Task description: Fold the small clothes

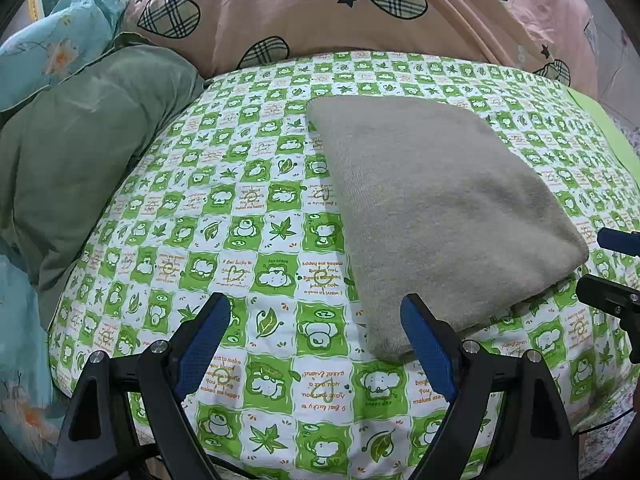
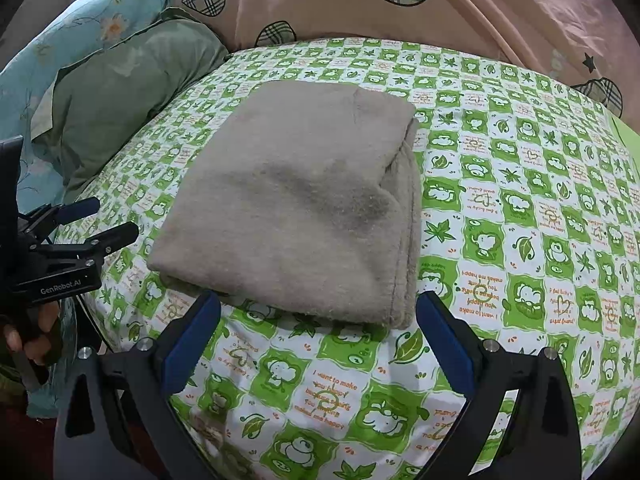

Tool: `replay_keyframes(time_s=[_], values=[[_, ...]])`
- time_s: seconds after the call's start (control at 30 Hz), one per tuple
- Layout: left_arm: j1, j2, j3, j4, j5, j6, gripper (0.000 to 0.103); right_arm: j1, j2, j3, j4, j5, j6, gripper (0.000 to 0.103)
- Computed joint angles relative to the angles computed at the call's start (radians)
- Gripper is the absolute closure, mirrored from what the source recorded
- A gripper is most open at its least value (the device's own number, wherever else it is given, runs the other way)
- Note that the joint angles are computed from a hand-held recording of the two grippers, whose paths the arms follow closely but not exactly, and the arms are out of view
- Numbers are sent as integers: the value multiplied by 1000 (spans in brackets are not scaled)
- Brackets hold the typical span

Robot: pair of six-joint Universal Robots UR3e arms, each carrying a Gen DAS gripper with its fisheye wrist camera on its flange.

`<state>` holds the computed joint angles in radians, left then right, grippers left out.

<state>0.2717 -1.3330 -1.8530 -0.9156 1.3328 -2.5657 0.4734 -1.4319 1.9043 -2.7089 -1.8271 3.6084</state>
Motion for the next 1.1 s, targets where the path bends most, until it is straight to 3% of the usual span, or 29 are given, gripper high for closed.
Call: replay_keyframes(time_s=[1.1], values=[[7,9,21,-52,-47,26,16,8,-25,4,6,-19,6,5]])
